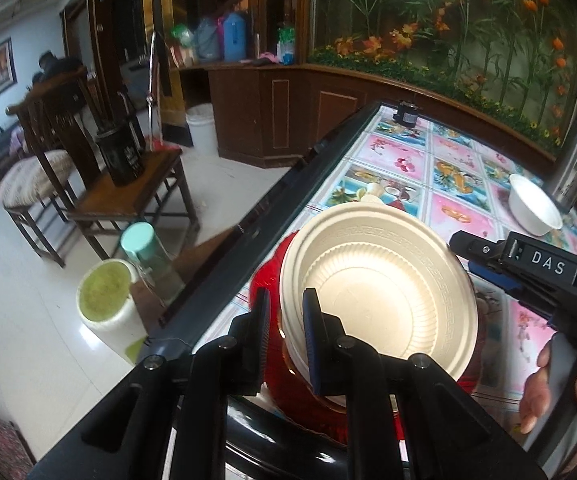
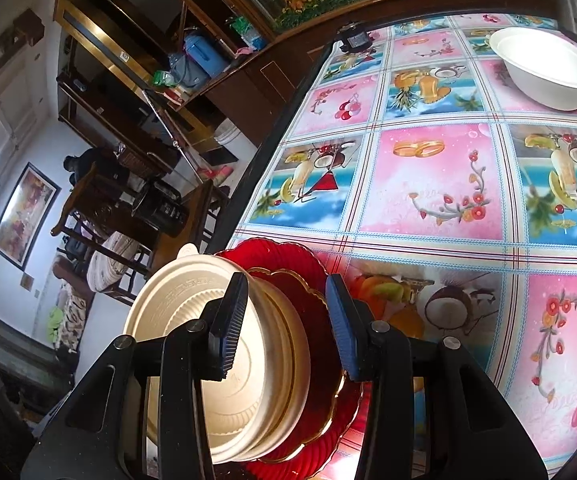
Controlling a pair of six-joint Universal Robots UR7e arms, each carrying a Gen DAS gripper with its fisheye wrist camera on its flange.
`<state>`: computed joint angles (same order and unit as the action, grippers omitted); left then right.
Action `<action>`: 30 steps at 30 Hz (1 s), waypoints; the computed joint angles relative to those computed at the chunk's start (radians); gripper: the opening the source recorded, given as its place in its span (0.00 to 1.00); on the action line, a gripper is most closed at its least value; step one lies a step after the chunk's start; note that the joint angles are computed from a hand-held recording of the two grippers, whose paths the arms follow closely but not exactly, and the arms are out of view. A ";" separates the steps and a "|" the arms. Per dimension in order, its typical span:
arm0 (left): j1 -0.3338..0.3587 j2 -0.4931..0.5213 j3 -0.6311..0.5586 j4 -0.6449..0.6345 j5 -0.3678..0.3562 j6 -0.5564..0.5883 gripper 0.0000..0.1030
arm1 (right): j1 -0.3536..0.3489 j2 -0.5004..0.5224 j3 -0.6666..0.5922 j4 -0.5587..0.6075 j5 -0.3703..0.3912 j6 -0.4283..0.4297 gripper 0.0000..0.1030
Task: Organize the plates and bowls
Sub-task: 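Open the right gripper and withdraw from the stack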
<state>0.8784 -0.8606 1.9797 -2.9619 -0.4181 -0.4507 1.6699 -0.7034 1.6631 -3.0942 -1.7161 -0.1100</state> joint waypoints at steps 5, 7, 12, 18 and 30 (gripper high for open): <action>-0.006 0.004 0.000 -0.006 0.032 0.015 0.17 | -0.003 -0.005 0.004 0.002 0.005 0.006 0.40; -0.006 0.003 0.000 -0.001 0.035 0.012 0.17 | -0.006 -0.009 0.006 0.009 0.015 0.012 0.40; -0.014 0.005 0.002 0.022 0.070 0.001 0.23 | -0.010 -0.014 0.007 0.015 0.019 0.014 0.40; -0.035 0.031 0.004 -0.032 0.158 0.044 0.43 | -0.018 -0.023 0.016 0.008 0.018 0.020 0.40; -0.059 0.058 -0.012 -0.082 0.226 0.094 0.54 | -0.054 -0.073 0.048 -0.015 0.045 0.032 0.40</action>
